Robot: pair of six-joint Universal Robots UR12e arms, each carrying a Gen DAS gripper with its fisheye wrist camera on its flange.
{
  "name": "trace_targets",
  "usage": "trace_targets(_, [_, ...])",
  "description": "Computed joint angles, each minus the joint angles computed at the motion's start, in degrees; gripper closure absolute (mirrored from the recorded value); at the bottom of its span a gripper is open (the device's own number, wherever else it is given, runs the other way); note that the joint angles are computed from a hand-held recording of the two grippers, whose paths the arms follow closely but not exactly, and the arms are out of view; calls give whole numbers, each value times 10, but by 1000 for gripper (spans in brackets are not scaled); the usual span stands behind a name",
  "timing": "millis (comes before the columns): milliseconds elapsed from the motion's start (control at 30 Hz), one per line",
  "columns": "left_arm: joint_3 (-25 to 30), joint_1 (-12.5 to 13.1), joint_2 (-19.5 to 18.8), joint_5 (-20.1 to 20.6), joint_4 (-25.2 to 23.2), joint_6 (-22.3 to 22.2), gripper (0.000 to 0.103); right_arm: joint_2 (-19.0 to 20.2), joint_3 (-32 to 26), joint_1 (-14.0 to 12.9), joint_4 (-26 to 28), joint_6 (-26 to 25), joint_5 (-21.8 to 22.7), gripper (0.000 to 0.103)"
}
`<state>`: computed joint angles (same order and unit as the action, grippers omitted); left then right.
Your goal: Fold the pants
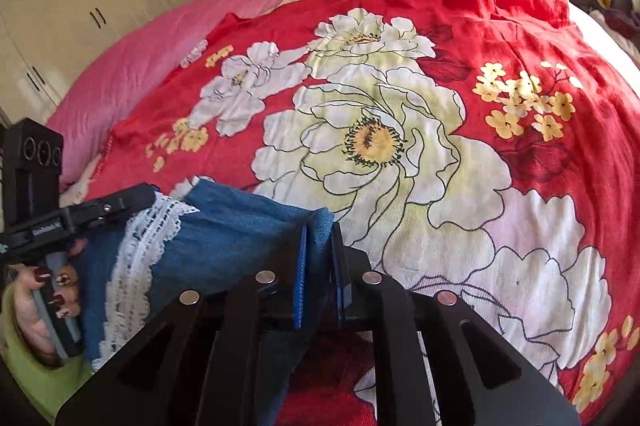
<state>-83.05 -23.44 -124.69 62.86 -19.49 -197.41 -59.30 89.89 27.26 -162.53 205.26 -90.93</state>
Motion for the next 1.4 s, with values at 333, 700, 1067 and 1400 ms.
trace_targets(333, [-47,-3,43,57,48,17,39,-48,56,19,-46,-2,-87,50])
trace_targets(700, [-119,-13,106,137,73,40,15,-84,91,44,-102,-65,-91,29])
trace_targets(1067, [-172,-32,139,97,22,51,15,-87,107,73,-79,-132,-48,35])
trace_targets(1400, [-147,-47,108,79,-56,14,28,-86,121,67,-70,-101,-7,37])
